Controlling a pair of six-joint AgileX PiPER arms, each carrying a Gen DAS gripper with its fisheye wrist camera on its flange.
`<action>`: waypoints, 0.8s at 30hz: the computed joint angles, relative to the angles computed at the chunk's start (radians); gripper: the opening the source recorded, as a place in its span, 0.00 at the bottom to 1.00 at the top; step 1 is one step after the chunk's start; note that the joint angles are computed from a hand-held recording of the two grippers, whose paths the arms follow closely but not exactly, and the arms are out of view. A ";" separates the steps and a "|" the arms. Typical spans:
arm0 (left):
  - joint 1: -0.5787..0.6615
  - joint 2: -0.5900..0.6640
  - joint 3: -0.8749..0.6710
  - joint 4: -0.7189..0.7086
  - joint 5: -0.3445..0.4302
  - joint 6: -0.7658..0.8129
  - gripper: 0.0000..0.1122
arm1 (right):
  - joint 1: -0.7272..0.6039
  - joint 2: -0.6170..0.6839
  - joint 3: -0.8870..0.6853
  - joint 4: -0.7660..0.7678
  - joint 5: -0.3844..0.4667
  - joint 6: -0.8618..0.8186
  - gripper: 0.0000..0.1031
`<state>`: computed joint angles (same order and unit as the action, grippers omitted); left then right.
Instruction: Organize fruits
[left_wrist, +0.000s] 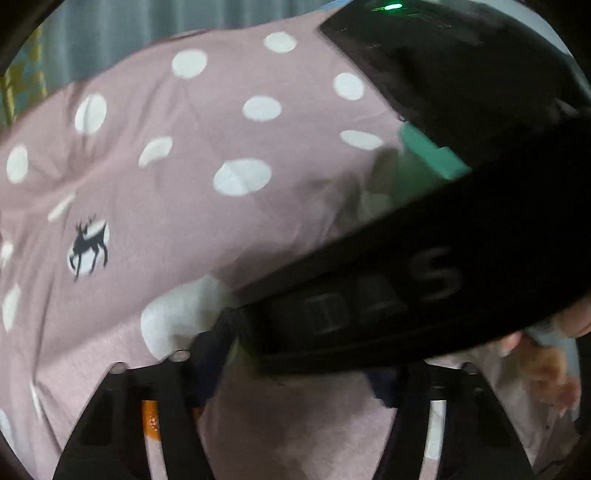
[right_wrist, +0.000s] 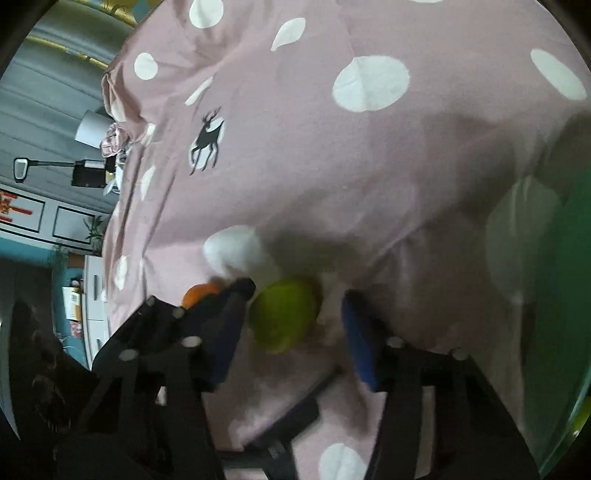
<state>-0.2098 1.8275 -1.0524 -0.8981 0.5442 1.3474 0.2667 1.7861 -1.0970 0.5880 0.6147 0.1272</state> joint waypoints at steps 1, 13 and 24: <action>0.009 0.018 -0.016 0.024 0.019 -0.023 0.50 | -0.006 -0.006 0.010 0.024 -0.004 -0.030 0.44; 0.012 0.010 0.031 -0.025 -0.039 0.012 0.34 | -0.014 -0.028 0.086 0.253 -0.092 -0.260 0.28; 0.019 -0.067 0.143 -0.092 -0.031 0.069 0.34 | -0.012 -0.059 0.121 0.297 -0.056 -0.225 0.38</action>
<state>-0.1910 1.7601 -0.9097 -0.9900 0.5130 1.4169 0.2551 1.7267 -0.9757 0.8846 0.5591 -0.0980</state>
